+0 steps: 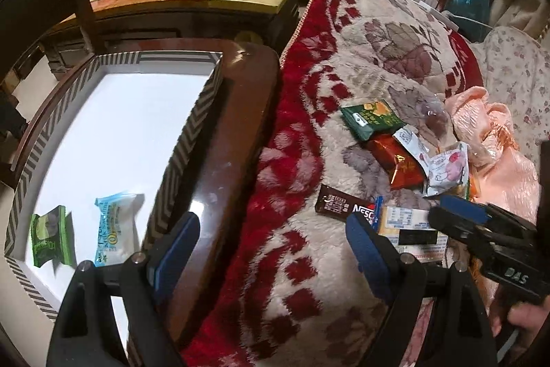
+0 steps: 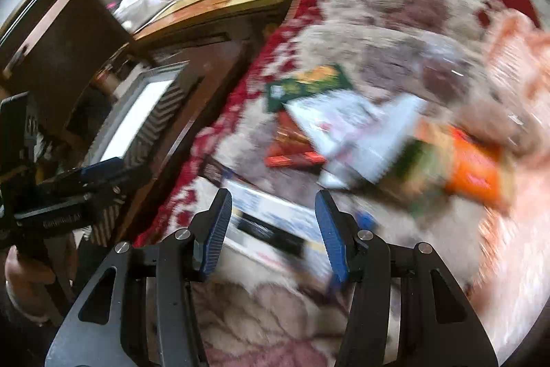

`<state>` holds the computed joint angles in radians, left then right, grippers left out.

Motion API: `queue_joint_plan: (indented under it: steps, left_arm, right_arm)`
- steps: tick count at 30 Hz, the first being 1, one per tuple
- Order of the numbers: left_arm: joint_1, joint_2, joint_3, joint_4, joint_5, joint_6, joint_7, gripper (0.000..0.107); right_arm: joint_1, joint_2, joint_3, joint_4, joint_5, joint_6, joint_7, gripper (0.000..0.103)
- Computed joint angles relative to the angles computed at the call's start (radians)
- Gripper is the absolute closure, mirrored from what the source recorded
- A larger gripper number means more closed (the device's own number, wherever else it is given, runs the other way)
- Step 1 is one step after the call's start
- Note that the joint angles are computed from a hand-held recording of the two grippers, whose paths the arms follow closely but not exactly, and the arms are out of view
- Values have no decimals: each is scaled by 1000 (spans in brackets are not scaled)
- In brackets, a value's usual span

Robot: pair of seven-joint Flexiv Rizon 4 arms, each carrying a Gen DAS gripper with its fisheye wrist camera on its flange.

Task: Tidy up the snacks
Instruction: 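Move both tools back over the snack pile on the blanket, then grasp the brown Nescafe stick with the left tool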

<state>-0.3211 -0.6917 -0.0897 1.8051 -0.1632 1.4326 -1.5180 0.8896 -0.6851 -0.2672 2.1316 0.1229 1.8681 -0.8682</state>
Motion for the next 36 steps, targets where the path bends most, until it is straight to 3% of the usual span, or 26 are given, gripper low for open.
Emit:
queue_joint_plan:
  steps: [2, 5, 8, 11, 13, 16, 19, 24, 28, 32, 36]
  left_arm:
    - [3, 2, 0, 2, -1, -2, -1, 18]
    - [4, 4, 1, 5, -2, 0, -7, 19]
    - [5, 4, -5, 4, -9, -5, -14, 18]
    - [7, -1, -26, 4, -20, -11, -18, 18]
    - [8, -5, -44, -1, -24, -25, -9, 18]
    - [-26, -13, -26, -20, -7, -40, -9, 19]
    - [-37, -18, -29, -29, 22, -27, 29, 18]
    - [-2, -53, -96, -79, 61, -46, 207, 19]
    - [55, -85, -184, -117, 66, -98, 435, 19]
    - [28, -110, -161, -183, 79, -205, 590, 19]
    - [-13, -127, -129, -216, 93, -254, 713, 20]
  right_arm:
    - [-68, -10, 59, -40, -55, -36, -18, 53]
    - [-83, -24, 67, -67, -92, -112, -27, 52]
    - [-229, -4, 256, -41, -146, -103, -13, 52]
    - [-233, 20, 311, 29, -174, -78, -2, 52]
    - [-177, 30, 282, 85, -137, -19, 18, 52]
    - [-2, 37, 114, 132, -20, 16, 40, 52]
    - [16, 45, 86, 144, 9, 42, 38, 52]
    - [-4, 40, 112, 143, 38, 49, 28, 52]
    - [-29, 34, 133, 141, 52, 61, 41, 52]
    - [-66, 35, 164, 148, 71, 111, 42, 52]
    - [-80, 35, 176, 147, 86, 121, 31, 52]
